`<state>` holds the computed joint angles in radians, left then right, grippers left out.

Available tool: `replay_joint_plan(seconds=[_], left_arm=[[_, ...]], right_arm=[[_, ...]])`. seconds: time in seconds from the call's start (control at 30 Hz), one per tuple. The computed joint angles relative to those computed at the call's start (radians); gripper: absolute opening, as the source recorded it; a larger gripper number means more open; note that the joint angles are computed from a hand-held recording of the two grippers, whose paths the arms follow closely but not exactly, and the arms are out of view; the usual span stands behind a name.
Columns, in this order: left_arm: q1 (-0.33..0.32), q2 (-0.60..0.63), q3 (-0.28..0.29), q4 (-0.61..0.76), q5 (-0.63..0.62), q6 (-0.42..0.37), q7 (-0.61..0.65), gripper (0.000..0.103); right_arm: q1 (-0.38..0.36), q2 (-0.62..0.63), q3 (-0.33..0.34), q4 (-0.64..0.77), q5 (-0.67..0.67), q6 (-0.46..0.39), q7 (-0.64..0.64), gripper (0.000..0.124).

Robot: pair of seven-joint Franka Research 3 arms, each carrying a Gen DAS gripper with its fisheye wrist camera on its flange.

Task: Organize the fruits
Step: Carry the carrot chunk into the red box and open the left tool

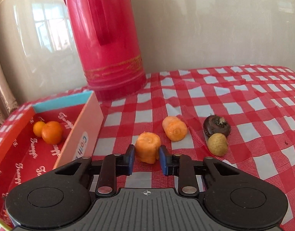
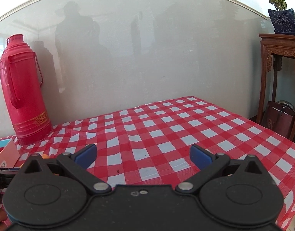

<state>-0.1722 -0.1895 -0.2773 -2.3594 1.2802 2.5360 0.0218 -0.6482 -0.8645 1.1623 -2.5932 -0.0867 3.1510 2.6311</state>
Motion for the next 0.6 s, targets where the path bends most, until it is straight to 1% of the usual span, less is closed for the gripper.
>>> replay_joint_plan(seconds=[0.07,0.1,0.17,0.23,0.53,0.6], left_arm=[[0.0,-0.019,-0.003,-0.01,0.009,-0.006,-0.012,0.024],[0.0,-0.028,-0.007,-0.015,0.013,-0.022,-0.018,0.023],[0.0,-0.051,-0.02,-0.028,0.033,-0.062,-0.041,0.02],[0.001,-0.083,-0.028,-0.047,0.049,-0.095,-0.062,0.02],[0.009,-0.238,-0.074,-0.152,0.1,-0.29,-0.137,0.02],[0.005,-0.273,-0.05,-0.181,0.11,-0.245,-0.114,0.02]], right_arm=[[0.003,0.003,-0.002,0.0,0.001,0.002,0.001,0.097],[0.004,0.004,-0.002,-0.001,0.0,0.004,0.001,0.097],[0.005,0.006,-0.003,-0.002,-0.002,0.009,-0.003,0.097],[0.006,0.01,-0.001,0.0,-0.004,0.013,-0.009,0.097],[0.002,0.022,0.023,0.02,-0.002,0.027,-0.031,0.097],[0.001,0.027,0.029,0.026,0.0,0.031,-0.039,0.097]])
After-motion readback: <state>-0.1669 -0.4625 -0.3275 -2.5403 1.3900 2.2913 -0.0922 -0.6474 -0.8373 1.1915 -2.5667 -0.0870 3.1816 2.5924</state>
